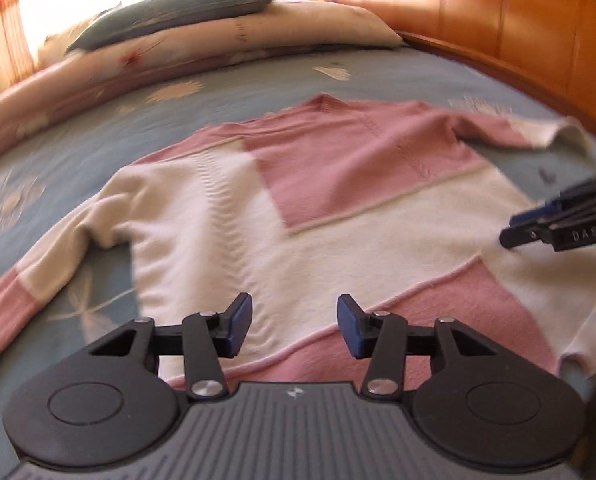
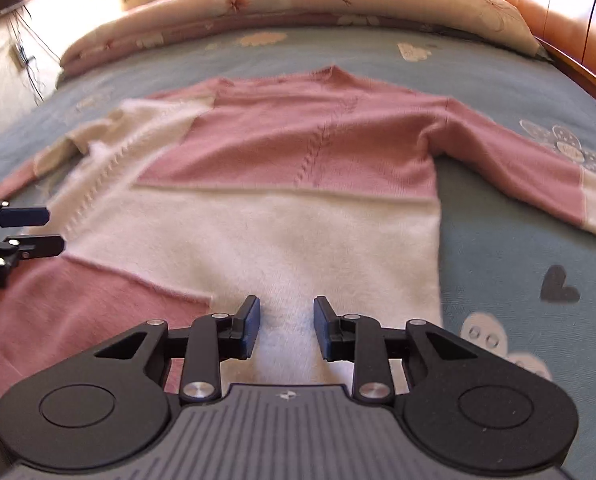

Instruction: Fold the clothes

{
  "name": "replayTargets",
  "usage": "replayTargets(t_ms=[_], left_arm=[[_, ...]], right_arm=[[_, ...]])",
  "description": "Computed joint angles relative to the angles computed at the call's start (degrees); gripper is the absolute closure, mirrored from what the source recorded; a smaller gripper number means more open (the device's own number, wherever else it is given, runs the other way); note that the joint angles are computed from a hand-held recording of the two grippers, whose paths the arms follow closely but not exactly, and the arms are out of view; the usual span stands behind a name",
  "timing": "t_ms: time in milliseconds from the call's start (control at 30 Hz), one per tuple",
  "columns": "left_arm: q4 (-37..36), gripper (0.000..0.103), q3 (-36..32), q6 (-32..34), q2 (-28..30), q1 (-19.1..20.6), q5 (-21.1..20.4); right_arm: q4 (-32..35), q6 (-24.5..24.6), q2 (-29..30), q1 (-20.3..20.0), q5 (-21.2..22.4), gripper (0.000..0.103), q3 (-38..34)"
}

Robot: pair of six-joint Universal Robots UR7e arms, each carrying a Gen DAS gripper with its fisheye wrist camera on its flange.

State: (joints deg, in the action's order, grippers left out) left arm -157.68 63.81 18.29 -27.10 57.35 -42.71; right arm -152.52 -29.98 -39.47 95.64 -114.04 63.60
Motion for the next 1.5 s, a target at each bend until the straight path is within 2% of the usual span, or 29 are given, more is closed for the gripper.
replayTargets(t_ms=[67,133,200,300,367,500,633,700,733,800,833,933,1067,1133,1200,1233,1267,1300,1333,1433,1467,1500], left_arm=[[-0.3,0.056,4.1,-2.6,-1.4,0.0,-0.9],[-5.8,0.049,10.4,-4.3,-4.0,-0.3,-1.5],[-6.3,0.043,15.5,-6.9,-7.0,-0.9,-1.9],[-3.8,0.035,21.0,-10.7,-11.2,-1.7,-2.4],[1.4,0.034,19.8,-10.8,-12.0,-1.8,-4.1],[-3.8,0.031,11.5,-2.2,-7.3,-0.7,-3.2],[-3.6,0.03,-1.7,-1.1,-0.3,2.0,-0.9],[0.2,0.033,-7.5,-5.0,2.2,3.1,0.1],[2.6,0.033,-6.8,-9.7,1.2,3.6,-0.9],[3.0,0.026,-0.4,-15.0,-2.9,4.3,-6.6],[1.2,0.024,3.4,-14.9,-4.8,4.3,-8.3],[1.1,0.023,8.0,-10.9,-7.7,3.4,-7.9],[-0.7,0.022,2.5,-12.7,-7.0,4.9,-12.5],[-2.5,0.023,-3.6,-14.1,-3.9,6.0,-11.4],[-1.4,0.029,-10.8,-16.4,-0.4,7.0,-8.4],[2.2,0.036,-13.7,-18.9,0.7,7.6,-7.5],[6.5,0.051,-16.7,-21.9,1.6,8.2,-6.7],[10.2,0.053,-18.7,-24.3,2.2,8.9,-6.6],[12.0,0.054,-19.4,-25.6,2.3,9.4,-6.9],[10.5,0.066,-18.4,-23.9,2.2,9.7,-8.0],[10.6,0.086,-18.4,-22.7,2.2,9.7,-8.6],[10.8,0.096,-18.8,-21.2,2.7,9.5,-7.5]], right_arm=[[-3.0,-0.3,-3.1,-0.2,0.3,0.054,5.6],[-5.4,-0.2,-6.6,-0.2,0.3,0.05,11.4],[-6.6,0.0,-9.7,-0.3,0.1,0.046,16.1],[-3.7,1.7,-11.6,0.0,-0.8,0.04,17.8],[-0.8,2.3,-10.2,0.8,-2.0,0.04,14.3],[-0.2,0.9,-4.1,1.8,0.1,0.034,4.4],[2.3,-2.0,3.8,2.7,1.0,0.03,-5.6],[4.9,-1.9,6.4,3.0,-1.1,0.03,-8.0],[4.2,-2.3,6.4,2.9,-1.5,0.024,-7.1],[-0.7,-5.2,4.5,2.4,-0.1,0.011,-1.9],[-1.7,-5.5,3.5,2.2,0.5,0.004,0.0],[-3.6,-6.2,1.4,1.7,1.7,0.002,3.6],[-1.8,-4.0,1.8,1.9,1.3,0.0,2.1],[-1.1,-3.0,2.6,2.1,0.5,0.0,0.8],[-1.0,-2.4,2.8,2.2,0.3,0.0,0.5],[-1.0,-2.2,2.7,2.1,0.5,0.0,0.5],[-1.0,-2.1,2.6,2.0,0.9,0.0,0.7],[-1.0,-2.0,2.5,1.9,1.3,0.0,0.8],[-1.0,-1.9,2.3,1.8,1.8,0.0,0.9],[-1.1,-2.4,2.5,1.7,1.9,0.0,0.7],[-1.1,-2.7,2.8,1.8,1.7,0.0,0.4],[-1.1,-3.0,3.0,1.8,1.4,0.0,0.1]])
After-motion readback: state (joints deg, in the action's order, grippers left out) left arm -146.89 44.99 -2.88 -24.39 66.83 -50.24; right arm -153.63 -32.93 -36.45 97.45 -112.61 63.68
